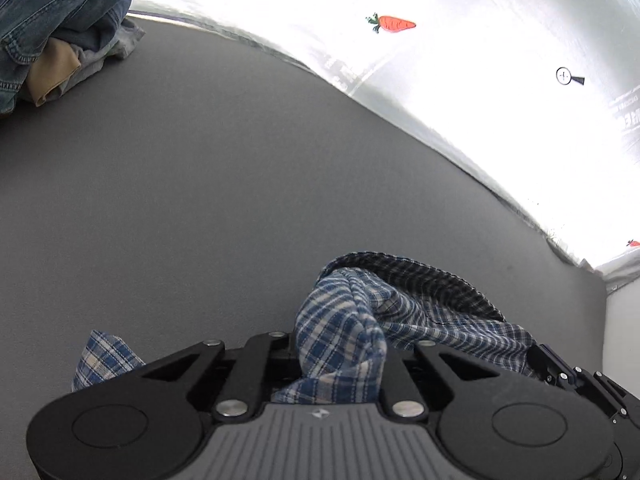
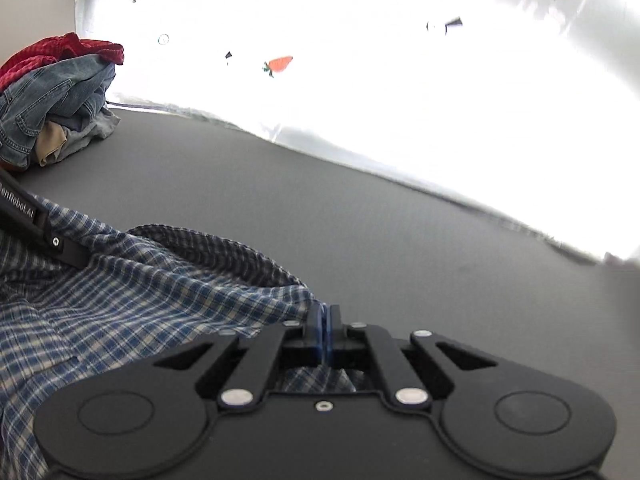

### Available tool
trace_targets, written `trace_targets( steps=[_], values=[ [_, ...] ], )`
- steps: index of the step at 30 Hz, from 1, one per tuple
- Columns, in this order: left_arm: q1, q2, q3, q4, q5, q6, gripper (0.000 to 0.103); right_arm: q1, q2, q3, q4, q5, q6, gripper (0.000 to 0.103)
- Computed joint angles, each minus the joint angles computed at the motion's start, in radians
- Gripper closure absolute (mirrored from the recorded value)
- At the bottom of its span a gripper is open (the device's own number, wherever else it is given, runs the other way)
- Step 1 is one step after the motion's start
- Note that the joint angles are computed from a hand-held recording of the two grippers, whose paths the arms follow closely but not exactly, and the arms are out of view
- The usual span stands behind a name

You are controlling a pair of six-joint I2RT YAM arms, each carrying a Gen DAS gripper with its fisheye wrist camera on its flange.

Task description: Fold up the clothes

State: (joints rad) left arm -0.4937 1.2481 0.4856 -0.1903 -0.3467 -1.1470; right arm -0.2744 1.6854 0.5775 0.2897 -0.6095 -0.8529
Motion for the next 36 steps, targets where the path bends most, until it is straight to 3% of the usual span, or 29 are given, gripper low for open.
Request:
trace_targets(
  steps=[2,6,11,17,19,21,23,25,27,30,36],
  values=[
    [0.068,0.025,0.085,0.014,0.001,0.080,0.095,0.053,-0.029,-0.033,0.177,0.038,0.053,0.101],
    [0.219,0.122,0.277,0.087,0.055,0.282,0.095,0.147,0.026,0.102,0.295,0.135,0.173,0.102],
    [0.342,0.342,0.529,0.145,0.101,0.498,0.095,0.265,0.216,0.449,0.250,0.263,0.320,0.102],
    [0.413,0.770,0.819,0.145,0.127,0.554,0.093,0.385,0.509,0.786,0.181,0.414,0.360,0.101],
    [0.429,0.889,0.897,0.081,0.124,0.581,0.088,0.413,0.641,0.951,0.054,0.440,0.348,0.100],
    [0.447,0.976,0.935,0.027,0.141,0.617,0.083,0.427,0.754,1.107,-0.112,0.457,0.338,0.089],
    [0.455,0.967,0.869,0.053,0.160,0.617,0.074,0.424,0.834,1.217,-0.238,0.455,0.349,0.077],
    [0.453,0.870,0.684,0.155,0.167,0.602,0.052,0.395,0.836,1.195,-0.254,0.411,0.382,0.065],
    [0.432,0.747,0.494,0.230,0.143,0.581,0.043,0.353,0.804,1.127,-0.245,0.356,0.411,0.060],
    [0.370,0.537,0.261,0.211,0.106,0.481,0.038,0.285,0.716,0.969,-0.204,0.332,0.402,0.060],
    [0.158,0.292,0.049,0.075,0.119,0.325,0.036,0.104,0.466,0.622,-0.168,0.309,0.316,0.056]
  ],
)
